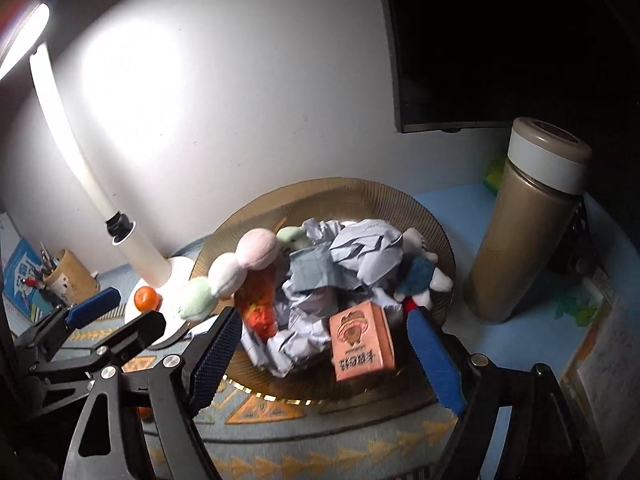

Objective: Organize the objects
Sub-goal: 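Carry the plush and paper ball over the woven bowl and open both tools, then move both tools back toward the two mandarin oranges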

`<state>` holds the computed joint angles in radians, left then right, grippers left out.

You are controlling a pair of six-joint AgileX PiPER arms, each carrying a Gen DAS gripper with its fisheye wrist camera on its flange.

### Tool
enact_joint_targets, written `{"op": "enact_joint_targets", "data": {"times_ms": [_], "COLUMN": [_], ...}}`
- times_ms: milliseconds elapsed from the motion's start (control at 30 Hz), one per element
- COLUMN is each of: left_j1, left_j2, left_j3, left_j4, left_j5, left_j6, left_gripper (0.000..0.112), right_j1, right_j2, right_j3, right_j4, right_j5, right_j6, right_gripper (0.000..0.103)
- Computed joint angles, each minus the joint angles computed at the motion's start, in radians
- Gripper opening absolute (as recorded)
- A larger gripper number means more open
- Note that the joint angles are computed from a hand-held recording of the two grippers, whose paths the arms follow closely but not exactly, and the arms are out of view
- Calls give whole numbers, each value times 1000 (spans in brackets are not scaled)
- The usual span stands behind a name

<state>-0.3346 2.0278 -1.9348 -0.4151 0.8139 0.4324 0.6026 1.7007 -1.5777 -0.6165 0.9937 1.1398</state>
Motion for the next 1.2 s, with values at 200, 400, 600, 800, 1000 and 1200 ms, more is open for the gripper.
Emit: {"op": "enact_joint_targets", "data": {"times_ms": [200,400,600,800,1000,1200], "left_j1": [145,310,392,471,467,420], "left_j2": [-228,-425,-405,-329,-338,-349], "left_j3": [288,656,863,907,931,947], "left_j4": [-95,-311,-338,-527,-554,-481], "left_j5": [-11,-162,-344,-361,-388,-440], "left_j6": [103,342,449,590,616,588], "left_gripper": [80,99,99,99,99,99], "right_j1": [198,331,349,348,338,350], "right_j2": [-20,92,187,242,254,276], "right_j3": [41,48,93,103,105,74], "right_j4": [-66,-102,-141,-147,-145,-166], "right_j5": [48,55,-30,-43,-32,35], "right_j6": [120,197,280,287,308,320], "right_gripper": [85,87,88,88,88,88]}}
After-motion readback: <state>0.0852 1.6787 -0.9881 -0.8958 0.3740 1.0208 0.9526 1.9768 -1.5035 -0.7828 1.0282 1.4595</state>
